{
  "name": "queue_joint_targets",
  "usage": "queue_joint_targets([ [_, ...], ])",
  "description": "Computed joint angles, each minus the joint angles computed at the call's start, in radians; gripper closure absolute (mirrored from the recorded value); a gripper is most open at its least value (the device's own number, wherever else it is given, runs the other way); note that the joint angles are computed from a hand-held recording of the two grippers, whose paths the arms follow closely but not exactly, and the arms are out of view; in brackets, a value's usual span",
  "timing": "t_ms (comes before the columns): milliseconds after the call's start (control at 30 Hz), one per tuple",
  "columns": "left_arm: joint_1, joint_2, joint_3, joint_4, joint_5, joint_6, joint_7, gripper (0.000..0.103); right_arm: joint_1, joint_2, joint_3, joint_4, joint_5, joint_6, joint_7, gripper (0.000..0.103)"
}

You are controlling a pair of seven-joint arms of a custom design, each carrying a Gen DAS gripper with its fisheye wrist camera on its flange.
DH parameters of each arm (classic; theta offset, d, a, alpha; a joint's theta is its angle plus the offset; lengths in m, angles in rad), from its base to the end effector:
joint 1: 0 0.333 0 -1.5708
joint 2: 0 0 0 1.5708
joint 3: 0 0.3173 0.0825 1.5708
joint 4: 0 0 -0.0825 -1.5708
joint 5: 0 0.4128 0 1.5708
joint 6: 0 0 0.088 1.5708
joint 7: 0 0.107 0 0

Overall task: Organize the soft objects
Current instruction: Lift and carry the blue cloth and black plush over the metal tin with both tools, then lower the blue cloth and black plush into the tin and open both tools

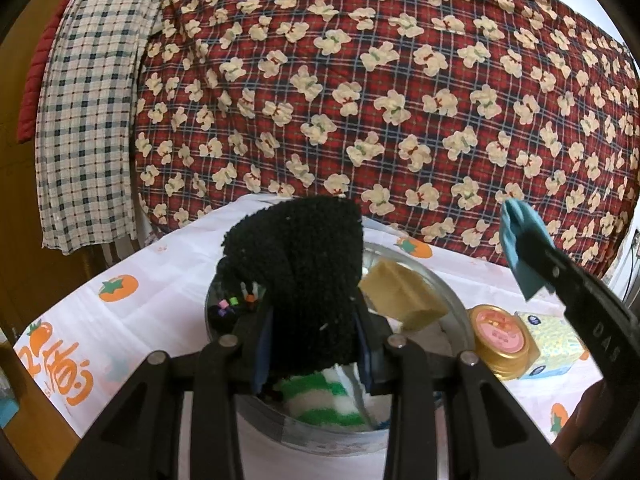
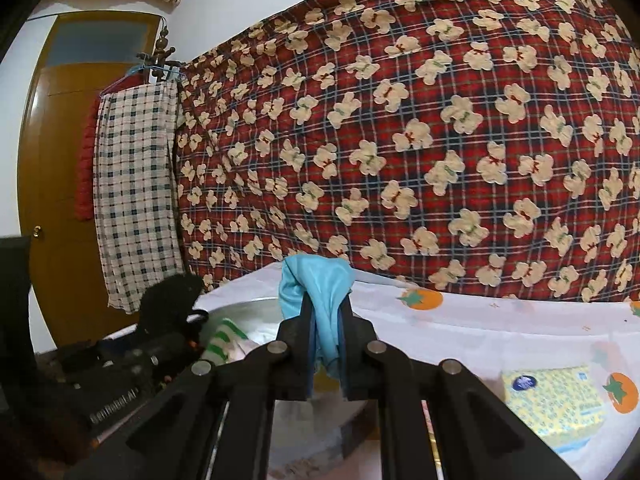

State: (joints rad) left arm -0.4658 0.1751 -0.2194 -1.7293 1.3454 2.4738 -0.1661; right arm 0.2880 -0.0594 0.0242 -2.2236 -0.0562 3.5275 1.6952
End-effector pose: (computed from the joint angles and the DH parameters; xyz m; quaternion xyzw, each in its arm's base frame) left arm 0.5339 -0.4273 0.5319 -0.6438 0.5379 -0.4111 0.3566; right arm 0.5446 0.1833 0.5561 -0.6153 0.4740 -0.3457 0.5265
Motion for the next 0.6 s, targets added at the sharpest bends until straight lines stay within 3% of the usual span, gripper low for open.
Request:
queue_joint_targets([
  [600, 0.020, 0.027, 0.018, 0.034, -0.032, 0.043, 0.047, 0.070, -0.044, 0.119, 0.075, 0.175, -0.068, -0.074, 0.058, 0.093],
])
